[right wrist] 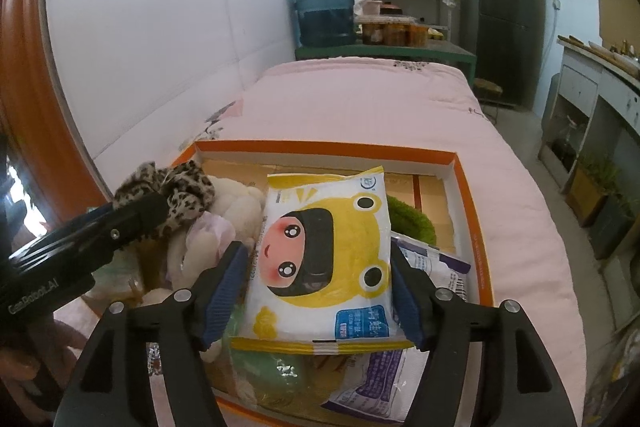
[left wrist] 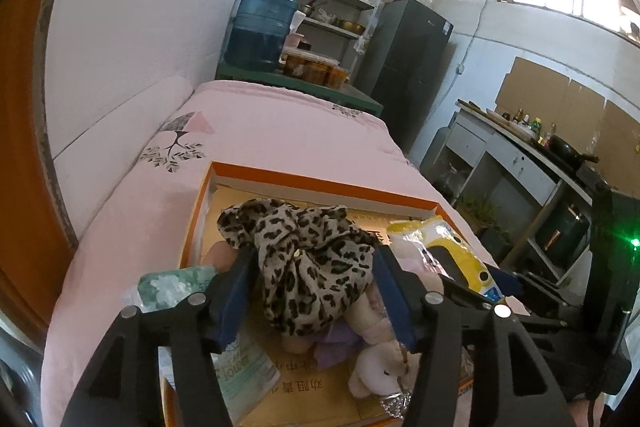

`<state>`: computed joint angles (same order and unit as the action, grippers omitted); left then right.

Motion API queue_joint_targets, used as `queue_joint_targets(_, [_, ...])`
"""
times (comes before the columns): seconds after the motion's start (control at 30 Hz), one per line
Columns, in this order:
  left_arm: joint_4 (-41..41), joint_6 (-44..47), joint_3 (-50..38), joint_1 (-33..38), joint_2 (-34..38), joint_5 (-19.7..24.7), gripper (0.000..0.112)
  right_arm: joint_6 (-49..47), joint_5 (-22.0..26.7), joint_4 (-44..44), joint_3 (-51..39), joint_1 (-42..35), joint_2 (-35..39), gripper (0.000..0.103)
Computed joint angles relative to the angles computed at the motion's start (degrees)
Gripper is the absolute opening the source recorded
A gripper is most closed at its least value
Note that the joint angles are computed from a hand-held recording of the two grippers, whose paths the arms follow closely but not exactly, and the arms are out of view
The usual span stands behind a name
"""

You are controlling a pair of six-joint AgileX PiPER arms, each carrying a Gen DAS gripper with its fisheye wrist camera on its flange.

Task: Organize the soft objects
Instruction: 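Lower both tools into the box and open both grippers to release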

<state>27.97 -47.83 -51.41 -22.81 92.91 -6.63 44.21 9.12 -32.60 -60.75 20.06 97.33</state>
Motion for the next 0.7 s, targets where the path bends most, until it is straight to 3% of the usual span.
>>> queue_joint_targets(0.13, [-0.02, -0.43, 0.67, 0.62, -0.53, -1.16, 0.059, 7.01, -0.13, -6.65, 0.94, -0.14, -0.71, 0.074])
queue_joint_targets(0.33, [-7.17, 6.91, 2.64, 0.57, -2.11, -3.27, 0.059, 7.41, -1.45, -5.81, 2.65, -1.06, -2.47, 0.075])
queue_joint_targets(0.5, [-7.38, 6.95, 3.30, 0.62, -2.97, -3.76, 0.059, 8.64, -1.31, -5.78, 4.14, -1.65, -4.55, 0.075])
queue_joint_targets(0.63, [-8.34, 8.04, 3.33, 0.36, -3.52, -3.16, 0.059, 12.77, -0.45, -9.08, 5.62, -1.57, -6.90, 0.075])
queue_joint_targets(0.7, [-12.56, 12.33, 3.60, -0.31, -4.44, -2.52, 0.059, 14.95, 0.37, -11.16, 6.34, -1.28, -7.88, 0.075])
